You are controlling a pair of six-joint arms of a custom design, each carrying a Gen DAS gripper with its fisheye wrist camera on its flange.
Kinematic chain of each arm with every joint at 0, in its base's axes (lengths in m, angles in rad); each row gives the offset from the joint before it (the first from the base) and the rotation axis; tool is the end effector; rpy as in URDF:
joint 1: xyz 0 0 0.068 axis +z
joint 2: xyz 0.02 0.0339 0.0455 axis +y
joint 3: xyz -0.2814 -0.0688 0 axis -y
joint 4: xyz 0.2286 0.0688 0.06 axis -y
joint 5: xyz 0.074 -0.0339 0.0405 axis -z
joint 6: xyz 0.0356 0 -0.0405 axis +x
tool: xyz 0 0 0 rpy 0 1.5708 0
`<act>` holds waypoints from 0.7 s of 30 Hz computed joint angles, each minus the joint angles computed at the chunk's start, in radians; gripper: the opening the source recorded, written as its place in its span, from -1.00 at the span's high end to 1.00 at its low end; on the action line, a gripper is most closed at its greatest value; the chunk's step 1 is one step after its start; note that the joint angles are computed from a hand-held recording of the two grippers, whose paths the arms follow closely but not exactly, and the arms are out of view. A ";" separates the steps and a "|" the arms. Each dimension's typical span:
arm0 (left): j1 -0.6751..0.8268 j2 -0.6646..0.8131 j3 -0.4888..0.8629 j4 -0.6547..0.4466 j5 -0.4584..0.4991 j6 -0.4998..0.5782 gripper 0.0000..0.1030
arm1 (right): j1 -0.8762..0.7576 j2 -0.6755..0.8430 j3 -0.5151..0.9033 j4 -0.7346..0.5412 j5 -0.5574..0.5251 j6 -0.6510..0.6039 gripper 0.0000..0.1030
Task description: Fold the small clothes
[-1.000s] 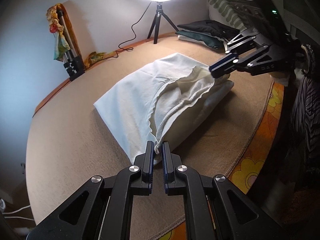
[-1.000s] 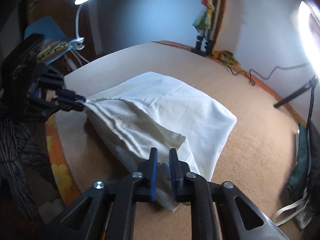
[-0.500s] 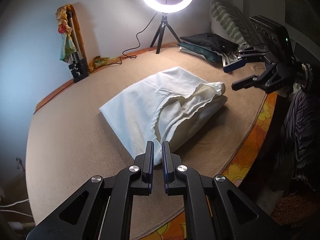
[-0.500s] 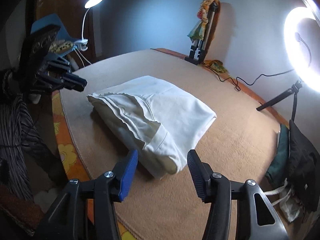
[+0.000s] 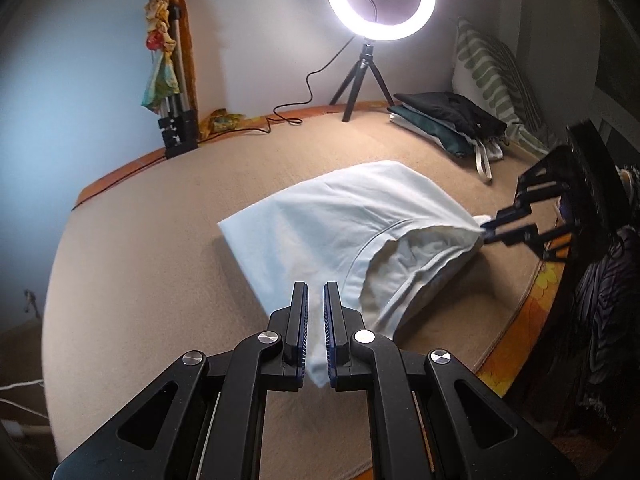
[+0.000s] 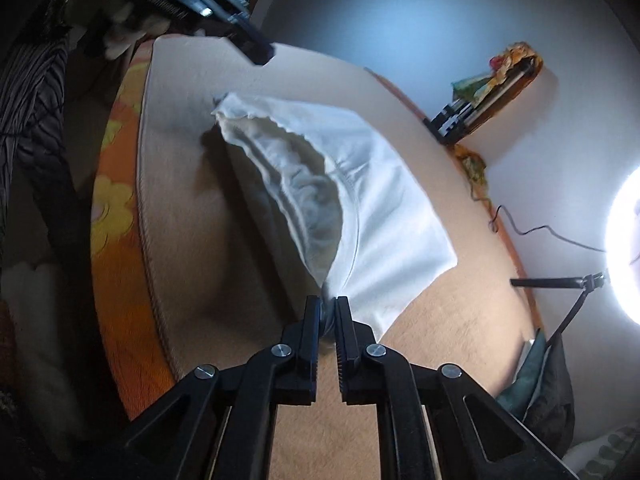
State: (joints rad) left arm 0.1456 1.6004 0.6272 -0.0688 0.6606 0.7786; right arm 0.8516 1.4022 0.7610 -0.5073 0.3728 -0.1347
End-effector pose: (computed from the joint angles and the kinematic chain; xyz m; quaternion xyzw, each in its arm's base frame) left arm 0.2585 0.0158 0.1514 0.3647 0.8413 -0.1700 0.3608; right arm 0.1651 0.1688 0.2045 -0.4207 0.8648 -0.0974 0.2564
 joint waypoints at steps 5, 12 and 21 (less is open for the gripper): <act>-0.073 0.106 0.029 -0.071 -0.109 0.089 0.87 | -0.060 -0.078 -0.031 0.025 -0.109 0.095 0.38; 0.082 0.078 0.033 -0.202 -0.096 0.229 0.87 | -0.275 -0.202 -0.076 0.079 -0.291 0.266 0.09; -0.064 -0.043 0.036 -0.099 0.005 -0.065 0.80 | -0.657 -0.024 -0.026 0.238 -0.600 0.405 0.01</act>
State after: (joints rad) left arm 0.0812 1.5572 0.6632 -0.1674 0.6658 0.7132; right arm 0.1942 1.3781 0.7346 -0.2696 -0.2269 0.2701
